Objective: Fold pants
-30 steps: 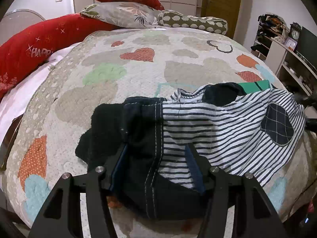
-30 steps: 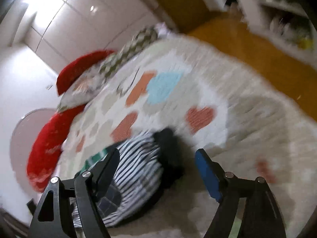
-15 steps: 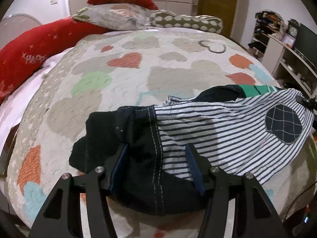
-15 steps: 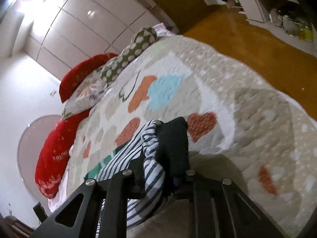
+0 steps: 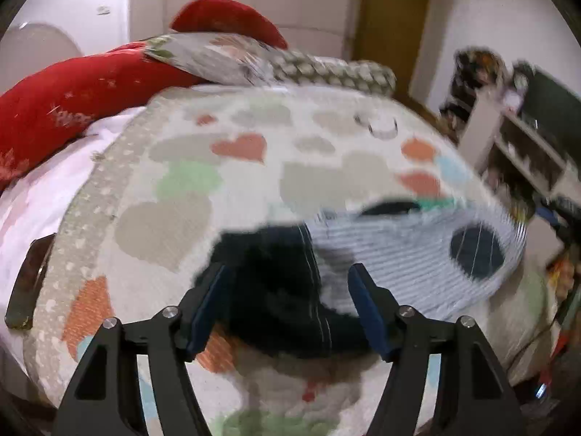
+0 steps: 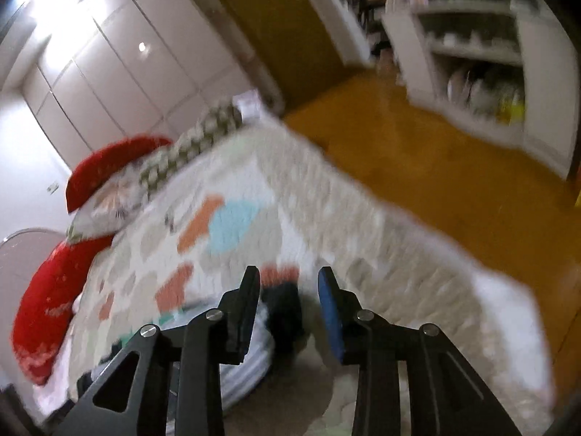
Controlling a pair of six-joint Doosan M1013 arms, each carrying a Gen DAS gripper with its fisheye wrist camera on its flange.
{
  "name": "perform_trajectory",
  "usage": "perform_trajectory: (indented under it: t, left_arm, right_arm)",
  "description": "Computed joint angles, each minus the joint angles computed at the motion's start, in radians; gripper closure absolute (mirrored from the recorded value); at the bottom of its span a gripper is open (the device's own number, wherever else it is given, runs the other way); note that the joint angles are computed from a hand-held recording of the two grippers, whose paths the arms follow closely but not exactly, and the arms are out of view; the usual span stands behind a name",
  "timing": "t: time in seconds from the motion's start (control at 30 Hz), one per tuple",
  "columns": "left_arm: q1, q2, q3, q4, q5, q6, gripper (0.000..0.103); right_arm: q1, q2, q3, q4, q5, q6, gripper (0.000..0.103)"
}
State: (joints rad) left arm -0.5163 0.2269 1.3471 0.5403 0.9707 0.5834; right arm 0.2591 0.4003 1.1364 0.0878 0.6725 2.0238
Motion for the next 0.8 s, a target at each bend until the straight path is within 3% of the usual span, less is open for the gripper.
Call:
perform_trajectory:
  t: [0.07,0.13,0.2,0.27,0.33,0.43,0.5,0.57,0.7,0.8]
  left_arm:
    - [0.023,0.01,-0.018,-0.036,-0.017,-0.011,0.032]
    - [0.038,0.039,-0.046,-0.054,-0.003,-0.027,0.032]
    - [0.048,0.069,-0.067,-0.067,0.025,-0.03,0.032]
    - [0.049,0.106,-0.091,-0.06,0.116,-0.04,0.032]
    - [0.06,0.132,-0.094,-0.081,0.187,-0.049,0.029]
    - [0.07,0.108,-0.039,-0.079,0.108,-0.105,0.023]
    - [0.066,0.112,-0.044,-0.068,0.119,-0.104,0.023]
    - [0.063,0.112,-0.04,-0.055,0.115,-0.11,0.022]
    - [0.061,0.107,-0.027,-0.037,0.099,-0.121,0.02]
    - [0.057,0.109,-0.026,-0.018,0.102,-0.129,0.019]
  right_arm:
    - [0.008,-0.006,-0.011,0.033,-0.022,-0.057,0.065]
    - [0.021,0.02,-0.06,0.24,0.021,-0.268,0.065]
    - [0.038,0.065,-0.122,0.405,0.125,-0.428,0.065]
    - [0.069,0.135,-0.214,0.503,0.27,-0.525,0.065]
    - [0.094,0.184,-0.274,0.548,0.355,-0.565,0.065]
    - [0.12,0.278,-0.388,0.629,0.507,-0.59,0.065]
    - [0.129,0.33,-0.456,0.631,0.575,-0.564,0.065]
    - [0.126,0.344,-0.469,0.595,0.555,-0.528,0.072]
    - [0.074,0.303,-0.377,0.621,0.432,-0.451,0.082]
    - [0.04,0.252,-0.302,0.491,0.313,-0.333,0.084]
